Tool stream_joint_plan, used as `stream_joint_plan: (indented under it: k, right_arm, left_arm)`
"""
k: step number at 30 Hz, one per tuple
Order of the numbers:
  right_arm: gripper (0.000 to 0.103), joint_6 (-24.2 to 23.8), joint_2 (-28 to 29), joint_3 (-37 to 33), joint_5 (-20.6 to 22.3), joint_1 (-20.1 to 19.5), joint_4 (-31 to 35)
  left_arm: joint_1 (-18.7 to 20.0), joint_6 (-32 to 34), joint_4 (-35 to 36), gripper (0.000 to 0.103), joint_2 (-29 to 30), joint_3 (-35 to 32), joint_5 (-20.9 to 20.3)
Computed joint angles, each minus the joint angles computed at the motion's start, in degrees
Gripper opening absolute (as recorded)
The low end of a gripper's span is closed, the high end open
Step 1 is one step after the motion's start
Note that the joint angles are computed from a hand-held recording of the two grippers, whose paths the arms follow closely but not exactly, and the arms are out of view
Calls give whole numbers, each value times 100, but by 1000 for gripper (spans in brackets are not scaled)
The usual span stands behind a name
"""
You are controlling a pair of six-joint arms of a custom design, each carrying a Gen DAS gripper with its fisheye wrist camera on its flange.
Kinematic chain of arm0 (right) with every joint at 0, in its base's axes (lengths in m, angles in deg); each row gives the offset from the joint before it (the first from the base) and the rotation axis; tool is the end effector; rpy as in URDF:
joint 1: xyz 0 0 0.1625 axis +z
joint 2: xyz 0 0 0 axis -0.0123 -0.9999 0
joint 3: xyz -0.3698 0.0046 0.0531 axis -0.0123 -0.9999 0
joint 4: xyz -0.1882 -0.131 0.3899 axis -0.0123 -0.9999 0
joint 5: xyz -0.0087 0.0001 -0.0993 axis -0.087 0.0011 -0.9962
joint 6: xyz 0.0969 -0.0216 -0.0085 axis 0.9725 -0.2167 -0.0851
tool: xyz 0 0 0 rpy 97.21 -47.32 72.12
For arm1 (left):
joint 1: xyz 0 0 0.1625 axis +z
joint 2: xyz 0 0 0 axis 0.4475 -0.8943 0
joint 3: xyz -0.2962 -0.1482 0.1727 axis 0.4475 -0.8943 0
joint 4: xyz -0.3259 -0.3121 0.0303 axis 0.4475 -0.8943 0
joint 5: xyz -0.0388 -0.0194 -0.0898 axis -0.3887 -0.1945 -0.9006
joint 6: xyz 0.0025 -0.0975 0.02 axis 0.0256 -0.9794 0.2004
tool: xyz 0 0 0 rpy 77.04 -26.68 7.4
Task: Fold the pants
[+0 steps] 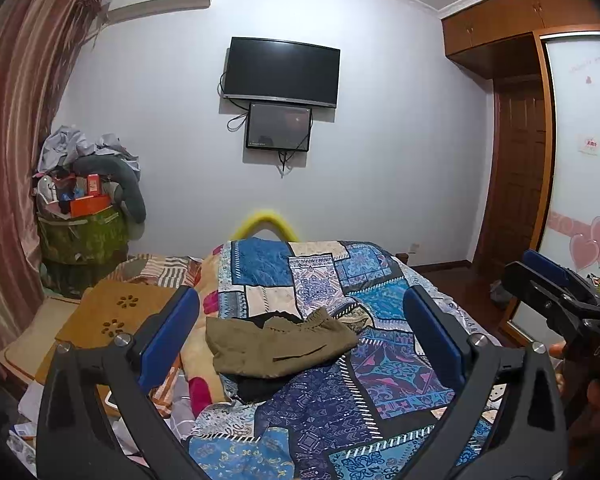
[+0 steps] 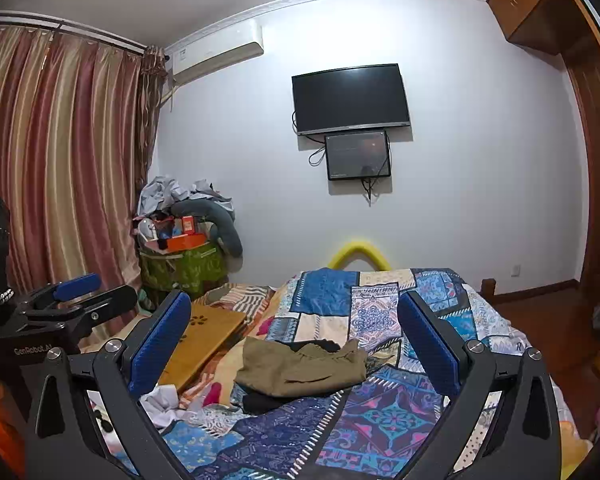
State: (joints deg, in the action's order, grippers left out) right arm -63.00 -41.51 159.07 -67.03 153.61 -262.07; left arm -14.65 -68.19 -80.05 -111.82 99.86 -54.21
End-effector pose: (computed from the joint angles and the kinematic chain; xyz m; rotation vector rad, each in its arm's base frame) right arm 0.5581 -0.2278 0.1586 0.8480 -2.0963 1.5940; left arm -0.1899 -0.2672 0.5317 0.8619 2.1866 -1.4469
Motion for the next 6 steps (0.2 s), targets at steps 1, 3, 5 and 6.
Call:
stream_joint_plan:
  k: [1, 3, 5, 6]
  right_arm:
    - [103, 24, -5, -3, -1, 0, 22]
    - [103, 57, -15, 17, -2, 4, 24]
    - [103, 98, -23, 23, -5, 0, 56]
    - [103, 112, -23, 19, -11, -1, 74]
  left_arm:
    - [12, 19, -25, 103, 6, -2, -2]
    - [6, 9, -20, 103, 3, 6, 21]
    - [63, 119, -146, 103, 44, 11, -24]
    - [61, 120, -130, 103, 41, 10, -22]
